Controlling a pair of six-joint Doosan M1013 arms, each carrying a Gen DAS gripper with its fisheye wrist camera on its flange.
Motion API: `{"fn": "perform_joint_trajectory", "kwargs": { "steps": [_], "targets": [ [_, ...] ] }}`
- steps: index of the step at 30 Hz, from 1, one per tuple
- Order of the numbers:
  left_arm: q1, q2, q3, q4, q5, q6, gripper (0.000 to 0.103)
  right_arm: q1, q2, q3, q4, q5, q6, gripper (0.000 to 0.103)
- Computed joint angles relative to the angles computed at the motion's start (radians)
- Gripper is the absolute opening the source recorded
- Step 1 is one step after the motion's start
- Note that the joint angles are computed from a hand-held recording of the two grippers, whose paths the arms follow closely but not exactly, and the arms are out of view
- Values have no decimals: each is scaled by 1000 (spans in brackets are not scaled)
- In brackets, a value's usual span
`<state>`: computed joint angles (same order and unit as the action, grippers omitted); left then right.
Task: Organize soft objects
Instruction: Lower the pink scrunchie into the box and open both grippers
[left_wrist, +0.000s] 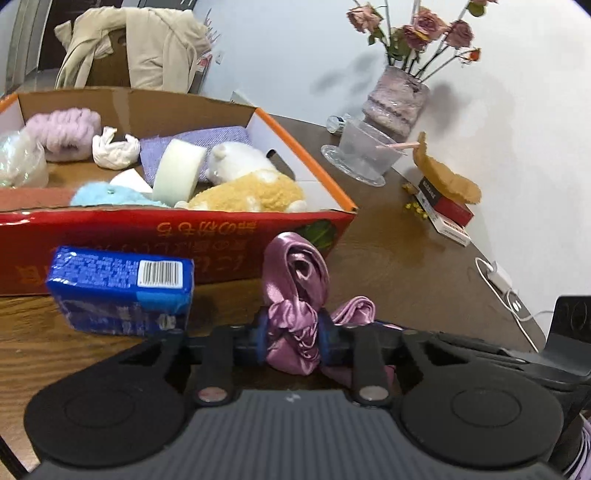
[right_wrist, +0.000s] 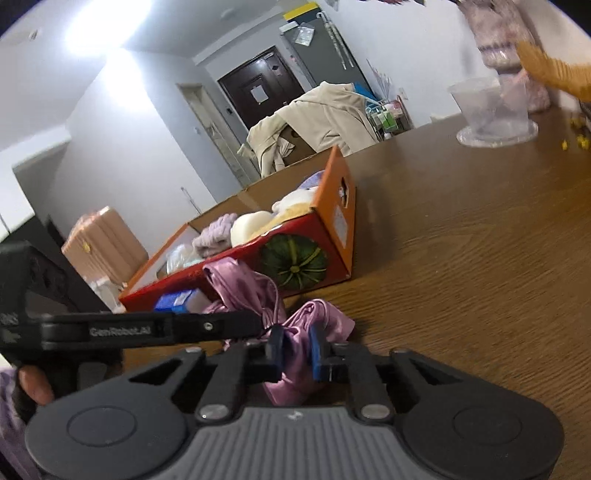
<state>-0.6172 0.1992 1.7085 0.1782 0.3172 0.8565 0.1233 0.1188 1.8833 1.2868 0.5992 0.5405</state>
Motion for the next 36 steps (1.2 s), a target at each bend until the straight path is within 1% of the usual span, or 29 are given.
{"fn": "perform_joint_trajectory", "kwargs": {
  "steps": [1,4,8,11,12,15,17,18,19,21,23,25,26,27,28,29,30,31,32,33,34,35,36],
  "targets": [
    [-6,-11,8,26,1,-21,23,5,-10,5,-9,-9,1,12],
    [-29,-54,46,155,-2,-149,23,15,-46,32,20,-9,-32,12],
    [-52,-116,97,386,-21,-375,23,33,-87,43,48,-2,-97,12],
    [-47,-145,109,571,-33,-541,23,47,-86,11,65,8,-139,12],
    [-39,-150,106,598,-36,-567,23,52,-80,-10,68,11,-150,12],
    [1,-144,65,619,-21,-565,23,70,-31,-107,32,33,-142,12],
    [32,-128,30,638,-8,-557,23,81,24,-192,-6,57,-93,12],
    [56,-113,7,609,-2,-524,23,87,59,-245,-38,76,-44,12],
    [82,-97,-14,536,0,-458,23,94,93,-295,-73,90,8,12],
    [137,-55,-60,380,13,-319,23,116,168,-405,-188,109,131,12],
    [181,-13,-103,234,50,-202,23,142,250,-520,-314,143,278,12],
    [212,31,-144,195,112,-190,24,167,324,-621,-436,182,408,12],
    [223,50,-162,191,150,-199,25,182,366,-676,-500,218,472,13],
    [234,70,-179,182,192,-198,29,195,398,-721,-558,248,526,13],
    [241,81,-187,178,214,-189,34,212,425,-761,-629,274,575,13],
    [247,83,-182,188,211,-187,32,230,446,-790,-694,290,608,14],
    [251,76,-171,189,195,-170,33,241,461,-811,-731,309,620,16],
    [247,71,-165,233,195,-195,35,252,471,-829,-764,327,644,17],
    [241,63,-156,303,192,-241,42,253,469,-823,-756,327,643,17],
    [234,53,-143,379,182,-286,53,250,470,-826,-739,343,635,22],
    [230,43,-130,424,166,-314,55,247,474,-838,-730,374,625,26],
    [228,35,-121,444,148,-325,56,243,473,-842,-718,401,602,33],
    [224,25,-114,458,139,-333,56,239,463,-831,-699,407,581,38]
  ]
}}
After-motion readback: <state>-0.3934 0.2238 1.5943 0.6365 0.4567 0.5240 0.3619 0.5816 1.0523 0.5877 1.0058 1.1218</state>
